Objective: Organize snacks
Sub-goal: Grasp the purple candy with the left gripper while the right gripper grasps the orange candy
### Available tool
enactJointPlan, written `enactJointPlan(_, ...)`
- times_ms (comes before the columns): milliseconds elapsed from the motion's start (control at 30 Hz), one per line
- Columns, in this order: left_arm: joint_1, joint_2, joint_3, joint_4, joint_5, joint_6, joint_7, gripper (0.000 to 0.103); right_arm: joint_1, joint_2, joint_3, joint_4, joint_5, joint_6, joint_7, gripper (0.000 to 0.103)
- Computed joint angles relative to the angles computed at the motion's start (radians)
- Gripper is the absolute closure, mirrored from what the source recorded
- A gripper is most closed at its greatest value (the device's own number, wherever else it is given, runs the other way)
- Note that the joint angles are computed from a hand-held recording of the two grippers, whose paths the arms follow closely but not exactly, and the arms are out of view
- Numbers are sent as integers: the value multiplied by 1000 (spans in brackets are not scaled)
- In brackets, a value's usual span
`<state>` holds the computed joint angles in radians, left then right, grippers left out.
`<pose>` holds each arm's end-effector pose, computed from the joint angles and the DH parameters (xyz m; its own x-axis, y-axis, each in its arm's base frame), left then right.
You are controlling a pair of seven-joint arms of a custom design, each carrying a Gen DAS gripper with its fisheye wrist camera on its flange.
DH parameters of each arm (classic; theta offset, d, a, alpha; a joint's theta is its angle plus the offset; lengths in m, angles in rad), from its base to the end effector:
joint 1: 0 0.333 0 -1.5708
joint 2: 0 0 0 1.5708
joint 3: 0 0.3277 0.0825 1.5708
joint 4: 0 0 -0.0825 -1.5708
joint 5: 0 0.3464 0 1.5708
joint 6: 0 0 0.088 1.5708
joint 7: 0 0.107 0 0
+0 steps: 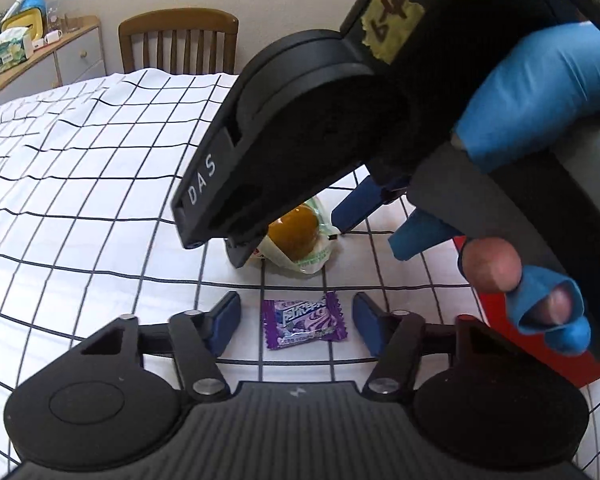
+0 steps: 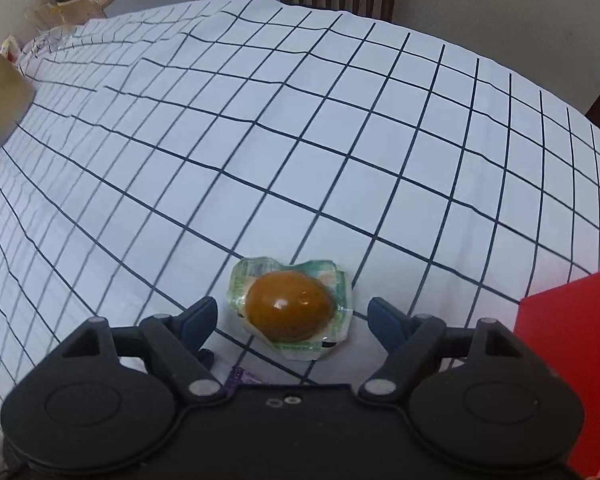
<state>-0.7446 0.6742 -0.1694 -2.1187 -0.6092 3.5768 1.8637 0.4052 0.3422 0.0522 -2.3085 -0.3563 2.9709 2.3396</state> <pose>0.4180 -0.4099 0.2160 -0.4883 -0.8669 0.1003 -0.6899 0.3131 -0.6527 0.4717 0.2582 0.2722 0.0397 -0.9945 -0.0965 -0.9498 -0.0075 -0.3128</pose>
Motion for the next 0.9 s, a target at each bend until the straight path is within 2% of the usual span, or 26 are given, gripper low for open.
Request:
enactJointPlan(33, -4, 2, 5, 0, 0, 4, 3, 55, -6, 6, 6, 4, 4, 1, -8, 30)
enactJointPlan(100, -10, 2, 12, 1, -3, 5, 11, 61, 22, 6, -20, 6, -23, 10, 11, 36)
enactJointPlan(167, 15, 0, -7, -6, 18, 7, 10, 64, 55, 6, -52, 9, -61, 8, 44, 38)
enactJointPlan(200, 31, -1, -18, -9, 30, 8, 5, 67, 63, 6, -59, 11, -74, 8, 55, 39)
enactJointPlan(233, 37, -2, -20, -10, 36, 4, 5, 75, 68, 7, -65, 13, -85, 8, 66, 40)
enactJointPlan(267, 51, -11, -30, -28, 49, 11, 2, 76, 76, 6, -74, 11, -98, 10, 82, 41)
enactJointPlan(433, 119, -18, -76, -56, 117, 16, -31, 78, 101, -10, -107, -6, -153, 21, 167, 45)
enactJointPlan(600, 154, -32, -87, -70, 155, -8, -63, 79, 154, -44, -165, -34, -279, 25, 327, 46)
enactJointPlan(800, 186, -56, -102, -115, 186, -7, -102, 79, 163, -115, -176, -75, -440, 15, 511, 46)
enactJointPlan(900, 194, -74, -104, -137, 193, -15, -123, 79, 155, -153, -160, -94, -508, 1, 585, 46)
